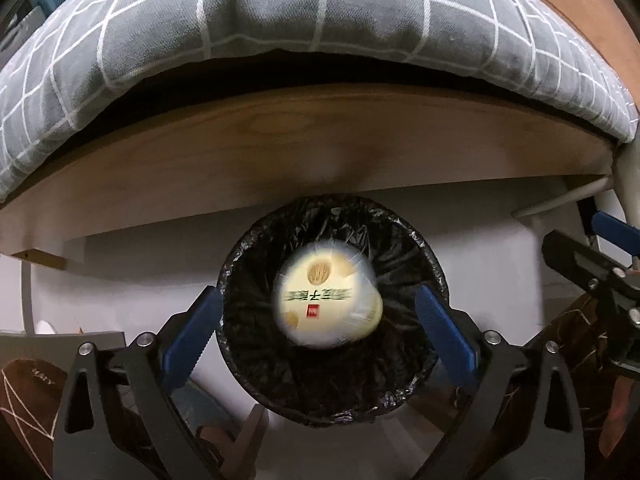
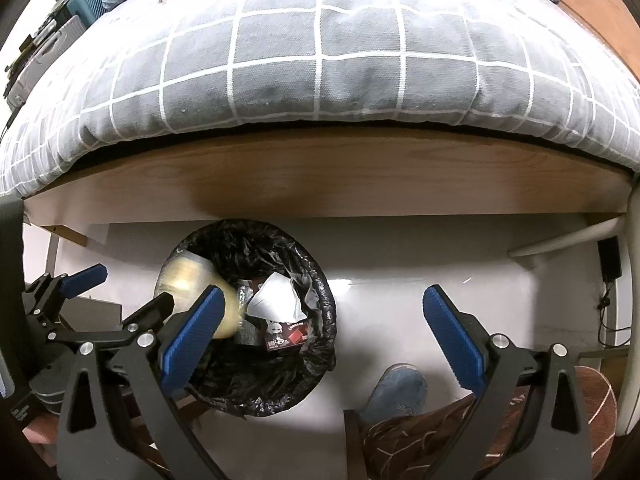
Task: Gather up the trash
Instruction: 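Raise both open tools back toward the red bag and earphone box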
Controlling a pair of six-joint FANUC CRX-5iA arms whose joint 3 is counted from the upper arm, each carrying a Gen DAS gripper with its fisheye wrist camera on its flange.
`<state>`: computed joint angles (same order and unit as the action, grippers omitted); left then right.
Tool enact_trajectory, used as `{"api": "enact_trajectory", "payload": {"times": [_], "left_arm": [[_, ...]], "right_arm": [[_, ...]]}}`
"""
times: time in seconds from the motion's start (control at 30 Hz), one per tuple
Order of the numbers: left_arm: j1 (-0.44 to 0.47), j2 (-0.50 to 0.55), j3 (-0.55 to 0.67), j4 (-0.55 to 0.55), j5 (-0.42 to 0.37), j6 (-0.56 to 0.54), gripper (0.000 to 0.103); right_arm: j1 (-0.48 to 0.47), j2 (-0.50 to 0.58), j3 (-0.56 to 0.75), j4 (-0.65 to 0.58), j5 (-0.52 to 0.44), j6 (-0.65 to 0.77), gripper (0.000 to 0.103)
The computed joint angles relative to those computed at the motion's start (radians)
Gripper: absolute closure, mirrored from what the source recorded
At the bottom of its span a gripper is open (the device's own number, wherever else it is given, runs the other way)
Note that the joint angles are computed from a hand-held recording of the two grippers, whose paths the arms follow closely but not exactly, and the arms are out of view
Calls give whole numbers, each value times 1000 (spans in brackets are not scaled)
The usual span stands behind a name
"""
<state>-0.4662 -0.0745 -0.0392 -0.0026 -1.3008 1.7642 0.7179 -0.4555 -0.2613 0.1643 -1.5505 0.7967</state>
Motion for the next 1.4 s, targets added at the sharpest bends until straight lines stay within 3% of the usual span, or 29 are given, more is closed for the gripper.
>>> {"api": "enact_trajectory", "payload": {"times": [0.83,1.17,1.4], "left_arm": [[91,-102,70,-38,-17,4,6],[152,-69,188,-33,-30,-28,6],[168,28,332,-27,-23,-50,6]], "right_arm": [[68,40,93,74,34,2,8],[0,135,225,100,67,88,8],[-82,233,326,100,111,183,8]]}}
